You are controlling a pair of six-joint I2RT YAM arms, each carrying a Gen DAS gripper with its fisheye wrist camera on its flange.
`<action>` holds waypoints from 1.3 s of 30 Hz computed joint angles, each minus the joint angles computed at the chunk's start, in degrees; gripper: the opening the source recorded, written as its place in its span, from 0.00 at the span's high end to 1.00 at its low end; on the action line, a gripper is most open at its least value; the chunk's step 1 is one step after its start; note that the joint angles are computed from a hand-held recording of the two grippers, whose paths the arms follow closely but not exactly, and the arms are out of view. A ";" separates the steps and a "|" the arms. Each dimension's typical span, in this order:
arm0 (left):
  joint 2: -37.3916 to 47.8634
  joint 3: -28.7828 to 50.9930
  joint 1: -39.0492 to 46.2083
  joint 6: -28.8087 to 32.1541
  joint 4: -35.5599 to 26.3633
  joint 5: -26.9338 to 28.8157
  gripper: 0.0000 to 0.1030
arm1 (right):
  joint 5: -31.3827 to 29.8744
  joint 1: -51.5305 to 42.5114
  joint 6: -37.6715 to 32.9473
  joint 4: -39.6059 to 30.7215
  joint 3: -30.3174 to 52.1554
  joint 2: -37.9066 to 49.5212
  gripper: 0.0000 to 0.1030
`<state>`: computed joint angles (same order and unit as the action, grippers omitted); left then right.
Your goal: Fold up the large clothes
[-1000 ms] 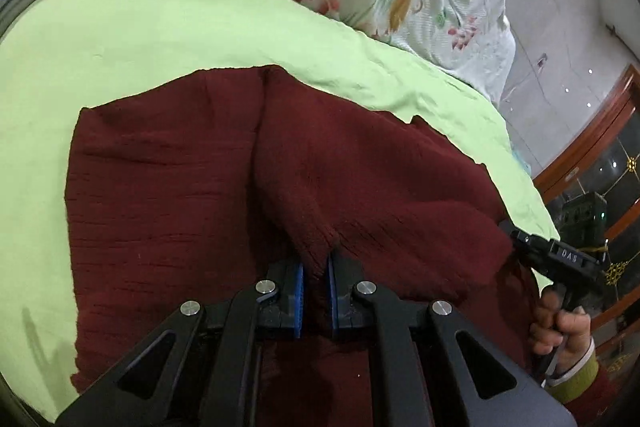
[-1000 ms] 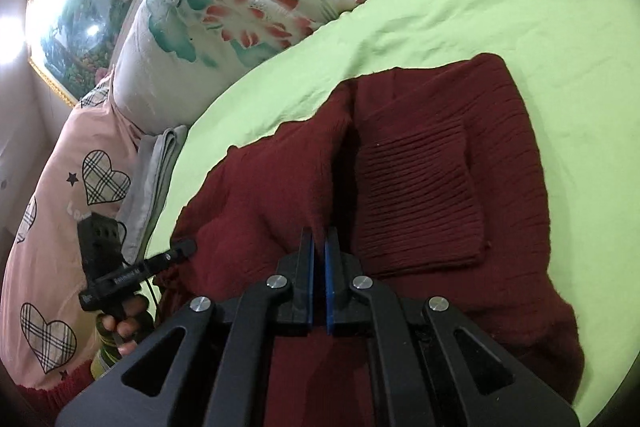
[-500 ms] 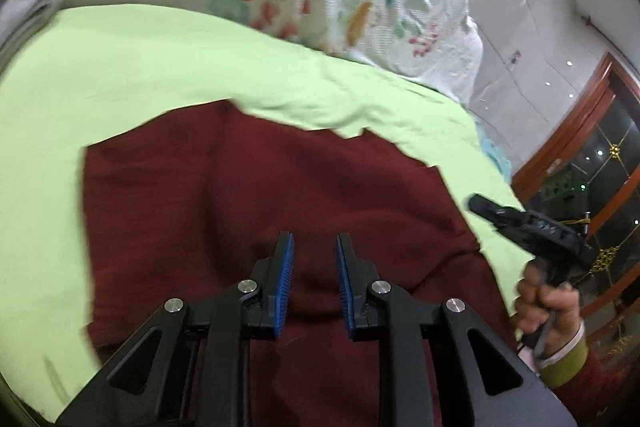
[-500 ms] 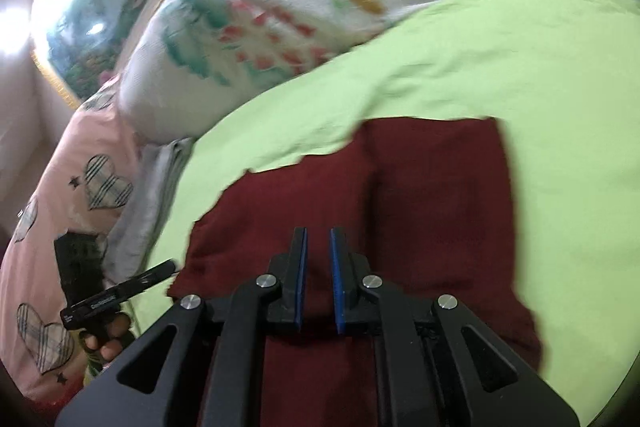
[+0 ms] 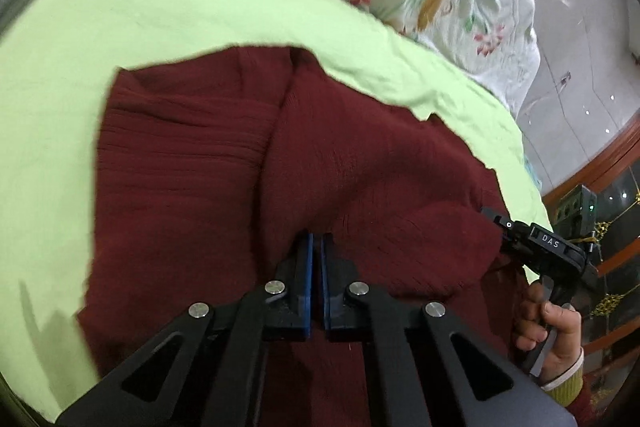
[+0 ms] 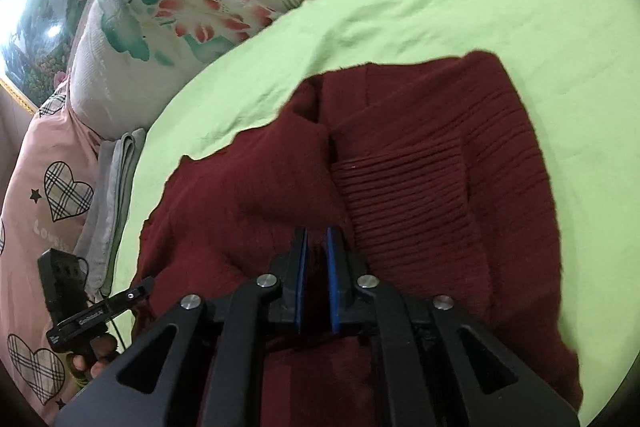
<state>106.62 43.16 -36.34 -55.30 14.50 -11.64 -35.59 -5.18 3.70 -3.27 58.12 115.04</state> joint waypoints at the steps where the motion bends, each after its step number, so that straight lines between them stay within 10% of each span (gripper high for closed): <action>1: -2.12 -1.54 -1.36 -1.16 -0.35 -1.46 0.87 | 0.17 -0.14 -0.30 0.05 -1.55 -1.92 0.89; 4: -7.95 -5.82 -6.70 -6.33 -2.13 -7.62 0.56 | -0.66 -1.27 -1.80 0.50 -7.07 -8.07 0.88; 15: -16.01 -12.92 -31.03 -34.94 -21.05 -24.24 0.54 | -5.23 -11.32 -11.33 -6.32 -24.19 -26.22 0.76; 24: -15.19 -12.33 -47.77 -60.02 -37.88 -27.65 0.47 | -8.15 -23.73 -28.09 -20.16 -29.28 -34.79 0.54; 39: -14.89 -19.62 -60.91 -57.80 -20.07 -27.52 0.36 | -8.96 -48.47 -69.52 -50.94 -14.99 -13.91 0.47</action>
